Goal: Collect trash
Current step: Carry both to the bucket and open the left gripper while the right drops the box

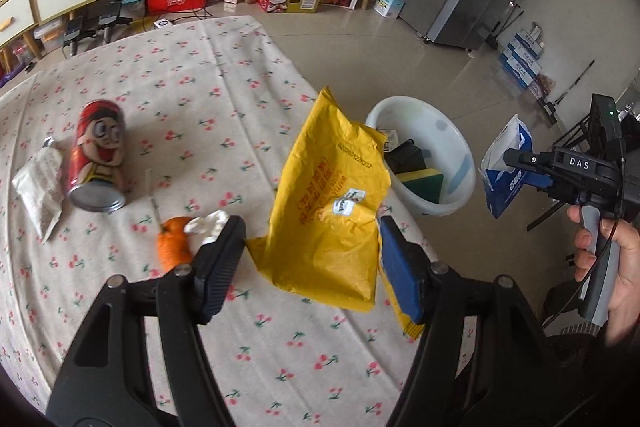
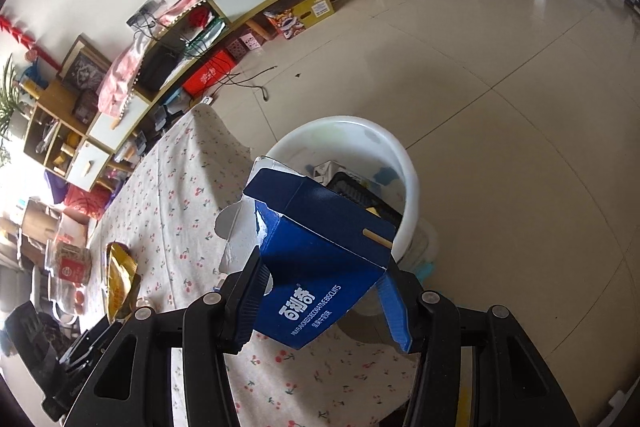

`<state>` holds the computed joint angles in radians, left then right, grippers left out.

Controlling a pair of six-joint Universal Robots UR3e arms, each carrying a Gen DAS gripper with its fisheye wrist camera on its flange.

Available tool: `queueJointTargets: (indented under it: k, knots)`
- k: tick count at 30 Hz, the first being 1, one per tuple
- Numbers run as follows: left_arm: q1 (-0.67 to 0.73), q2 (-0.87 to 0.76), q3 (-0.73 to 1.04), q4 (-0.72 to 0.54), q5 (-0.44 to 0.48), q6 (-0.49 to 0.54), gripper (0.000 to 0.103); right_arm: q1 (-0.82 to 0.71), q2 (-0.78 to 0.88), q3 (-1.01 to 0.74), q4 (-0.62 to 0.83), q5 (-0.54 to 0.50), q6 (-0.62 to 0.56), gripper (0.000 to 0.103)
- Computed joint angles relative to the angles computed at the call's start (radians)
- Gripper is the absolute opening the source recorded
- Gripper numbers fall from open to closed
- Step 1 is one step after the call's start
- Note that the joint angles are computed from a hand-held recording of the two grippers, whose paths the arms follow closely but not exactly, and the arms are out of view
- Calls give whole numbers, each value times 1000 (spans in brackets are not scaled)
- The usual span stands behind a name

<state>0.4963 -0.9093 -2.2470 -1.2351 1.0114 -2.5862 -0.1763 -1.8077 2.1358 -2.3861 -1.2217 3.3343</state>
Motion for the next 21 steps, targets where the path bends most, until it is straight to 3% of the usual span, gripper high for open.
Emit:
queueJointTargets:
  k: [4, 8, 15, 21]
  knots:
    - [-255, -221, 46, 278, 84, -199, 68, -83, -27, 40, 21, 23, -41, 54]
    - [-435, -437, 141, 444, 153, -322, 68, -158, -46, 66, 42, 45, -71, 54]
    - [-619, -711, 289, 625, 261, -443, 68, -225, -42, 76, 62, 58, -96, 54]
    - [-691, -810, 340, 702, 332, -494, 71, -243, -19, 75, 60, 46, -102, 54]
